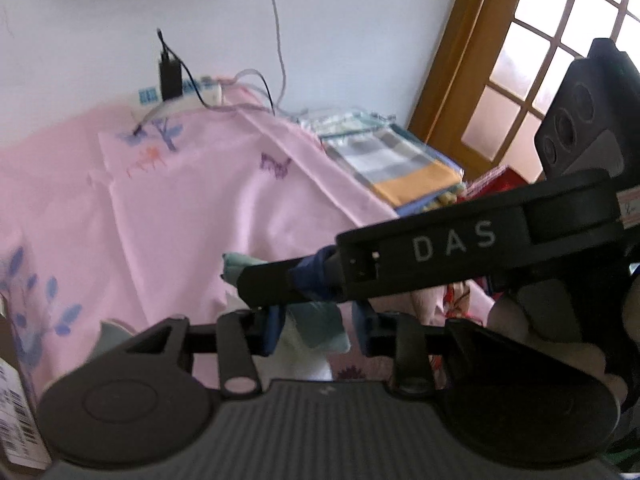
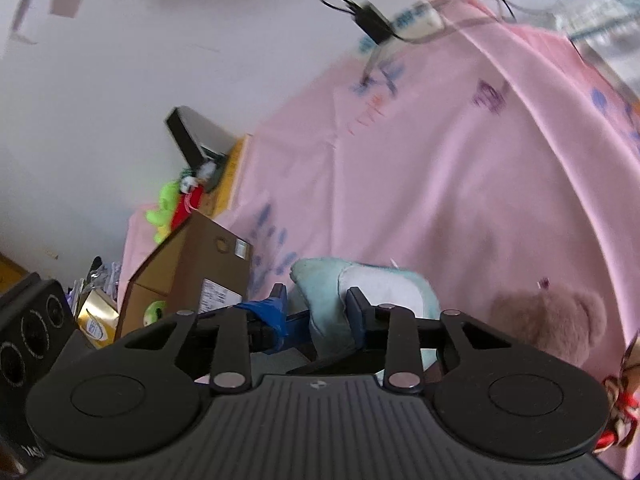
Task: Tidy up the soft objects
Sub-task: 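Lower the teal mushroom plush into the box and open the right gripper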
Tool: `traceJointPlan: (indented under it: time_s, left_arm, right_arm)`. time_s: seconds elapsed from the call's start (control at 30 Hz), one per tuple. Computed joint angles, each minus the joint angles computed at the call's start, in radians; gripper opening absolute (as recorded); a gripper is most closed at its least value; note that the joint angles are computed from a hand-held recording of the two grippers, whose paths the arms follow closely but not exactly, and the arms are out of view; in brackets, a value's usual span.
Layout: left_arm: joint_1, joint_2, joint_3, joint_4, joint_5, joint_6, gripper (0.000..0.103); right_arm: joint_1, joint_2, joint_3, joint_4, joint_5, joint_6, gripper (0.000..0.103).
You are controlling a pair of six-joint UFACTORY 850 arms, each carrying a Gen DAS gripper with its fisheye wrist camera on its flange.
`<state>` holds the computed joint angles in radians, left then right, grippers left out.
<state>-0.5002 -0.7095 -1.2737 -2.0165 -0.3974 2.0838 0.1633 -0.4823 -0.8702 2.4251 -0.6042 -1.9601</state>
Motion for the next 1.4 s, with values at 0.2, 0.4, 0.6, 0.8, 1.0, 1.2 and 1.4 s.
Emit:
traceJointPlan:
  time_s: [0.2, 0.4, 0.6, 0.8, 1.0, 1.2, 1.4]
  left_arm:
    - [0.013, 0.076, 0.073, -0.257, -0.008, 0.262, 0.030]
    - [0.063, 0.181, 0.187, -0.541, -0.069, 0.574, 0.030]
    - [0.171, 0.273, 0.287, -0.614, -0.134, 0.687, 0.030]
    - [0.303, 0.317, 0.343, -0.589, -0.152, 0.710, 0.030]
    - [0.441, 0.261, 0.311, -0.351, -0.129, 0.524, 0.030]
    - [0.511, 0.155, 0.237, -0.113, -0.093, 0.310, 0.030]
    - [0.537, 0.096, 0.191, 0.063, -0.040, 0.173, 0.030]
  right_arm:
    - [0.030, 0.019, -0.018, 0.040, -0.031, -0.086, 0.016]
    - [0.094, 0.015, -0.082, 0.069, -0.061, -0.170, 0.016]
    - [0.197, -0.060, -0.220, 0.103, -0.052, -0.226, 0.016]
    - [0.297, -0.186, -0.400, 0.074, -0.013, -0.182, 0.016]
    - [0.366, -0.332, -0.578, -0.008, 0.080, -0.019, 0.016]
    - [0.408, -0.445, -0.703, -0.113, 0.189, 0.171, 0.016]
    - [0.428, -0.513, -0.785, -0.309, 0.246, 0.446, 0.016]
